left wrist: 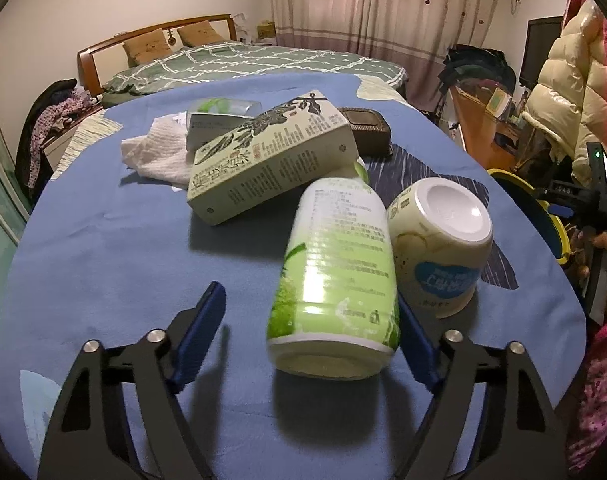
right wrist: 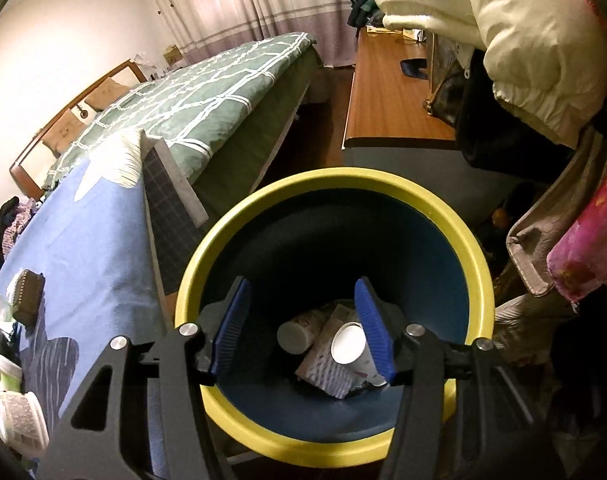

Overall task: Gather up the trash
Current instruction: 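Open the right tool to drop the pill bottle into the bin, then close the left tool on the green-labelled white bottle, then lift the green-labelled bottle with the left tool over the bin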

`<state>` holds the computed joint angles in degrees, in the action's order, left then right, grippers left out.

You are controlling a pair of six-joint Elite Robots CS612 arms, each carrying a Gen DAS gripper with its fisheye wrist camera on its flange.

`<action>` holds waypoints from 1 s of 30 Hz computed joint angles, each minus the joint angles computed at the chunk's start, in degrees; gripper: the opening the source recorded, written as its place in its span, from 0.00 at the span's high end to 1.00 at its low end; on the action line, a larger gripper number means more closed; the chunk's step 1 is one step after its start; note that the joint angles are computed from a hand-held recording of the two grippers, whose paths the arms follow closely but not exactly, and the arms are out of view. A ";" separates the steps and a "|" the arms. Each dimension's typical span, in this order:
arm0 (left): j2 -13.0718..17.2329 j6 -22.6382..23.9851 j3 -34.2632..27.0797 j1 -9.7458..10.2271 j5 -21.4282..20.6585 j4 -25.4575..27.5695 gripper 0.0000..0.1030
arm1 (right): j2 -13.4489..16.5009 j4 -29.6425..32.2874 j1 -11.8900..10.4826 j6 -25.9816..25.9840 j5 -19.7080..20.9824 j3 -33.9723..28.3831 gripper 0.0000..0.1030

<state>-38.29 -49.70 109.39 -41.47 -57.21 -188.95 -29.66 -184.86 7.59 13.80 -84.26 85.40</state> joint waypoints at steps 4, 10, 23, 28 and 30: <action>0.26 1.80 -0.18 -0.16 0.07 -1.00 0.39 | -0.09 -0.42 -0.04 -0.06 0.51 0.18 0.49; -0.21 4.29 0.21 -0.88 1.75 -2.09 0.46 | -0.22 -0.83 -0.09 -0.05 1.22 0.53 0.49; -4.00 13.32 2.10 -2.55 10.10 -9.36 0.48 | -0.62 -2.22 -0.06 -0.30 2.59 1.24 0.49; -3.98 14.86 0.76 -1.38 9.79 -9.85 0.48 | -0.79 -2.51 -0.05 -0.50 3.04 1.44 0.49; -3.73 15.31 -0.02 -0.87 9.31 -10.04 0.48 | -0.85 -2.75 -0.16 -0.38 3.21 1.56 0.49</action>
<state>-42.02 -34.39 109.37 -42.34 -47.90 -198.99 -30.51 -187.62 7.43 13.42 -81.05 86.97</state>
